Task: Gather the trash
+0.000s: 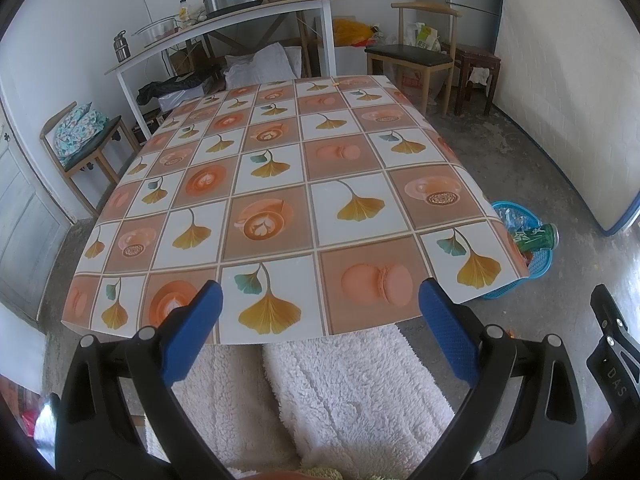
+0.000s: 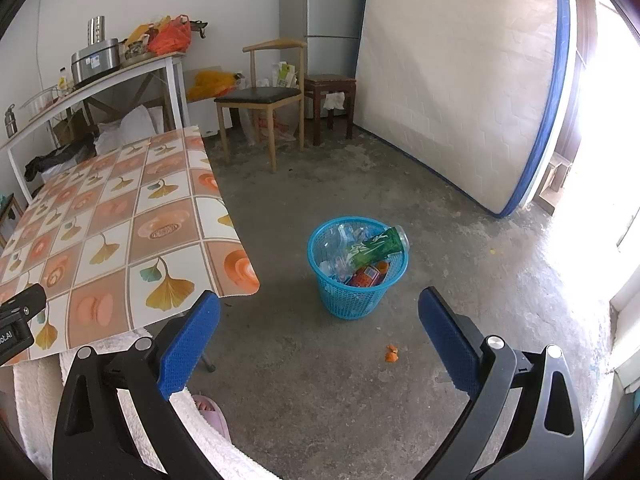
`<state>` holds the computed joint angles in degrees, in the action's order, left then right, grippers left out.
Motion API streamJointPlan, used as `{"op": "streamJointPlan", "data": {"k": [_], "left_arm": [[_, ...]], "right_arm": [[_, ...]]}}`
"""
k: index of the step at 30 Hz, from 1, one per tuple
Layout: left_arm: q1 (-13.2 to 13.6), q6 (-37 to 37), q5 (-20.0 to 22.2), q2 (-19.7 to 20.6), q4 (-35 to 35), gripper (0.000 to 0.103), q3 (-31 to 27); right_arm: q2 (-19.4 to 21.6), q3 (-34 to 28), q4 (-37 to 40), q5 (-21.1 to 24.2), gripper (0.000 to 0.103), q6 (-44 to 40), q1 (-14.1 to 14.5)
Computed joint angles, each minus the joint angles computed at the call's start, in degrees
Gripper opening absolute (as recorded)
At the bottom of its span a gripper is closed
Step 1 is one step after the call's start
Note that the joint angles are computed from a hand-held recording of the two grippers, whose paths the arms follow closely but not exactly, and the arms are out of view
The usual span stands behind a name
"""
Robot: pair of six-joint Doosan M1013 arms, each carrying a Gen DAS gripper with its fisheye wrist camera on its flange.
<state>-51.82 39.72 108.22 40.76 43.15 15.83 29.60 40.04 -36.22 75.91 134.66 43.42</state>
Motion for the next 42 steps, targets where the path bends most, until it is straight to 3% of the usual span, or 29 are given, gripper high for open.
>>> {"op": "streamJointPlan", "data": {"k": [42], "left_arm": [[-0.07,0.7,0.49,0.67,0.2,0.094,-1.49]], "right_arm": [[-0.28,0.45,-0.31,-0.39,0.097,0.48,-0.22]]}}
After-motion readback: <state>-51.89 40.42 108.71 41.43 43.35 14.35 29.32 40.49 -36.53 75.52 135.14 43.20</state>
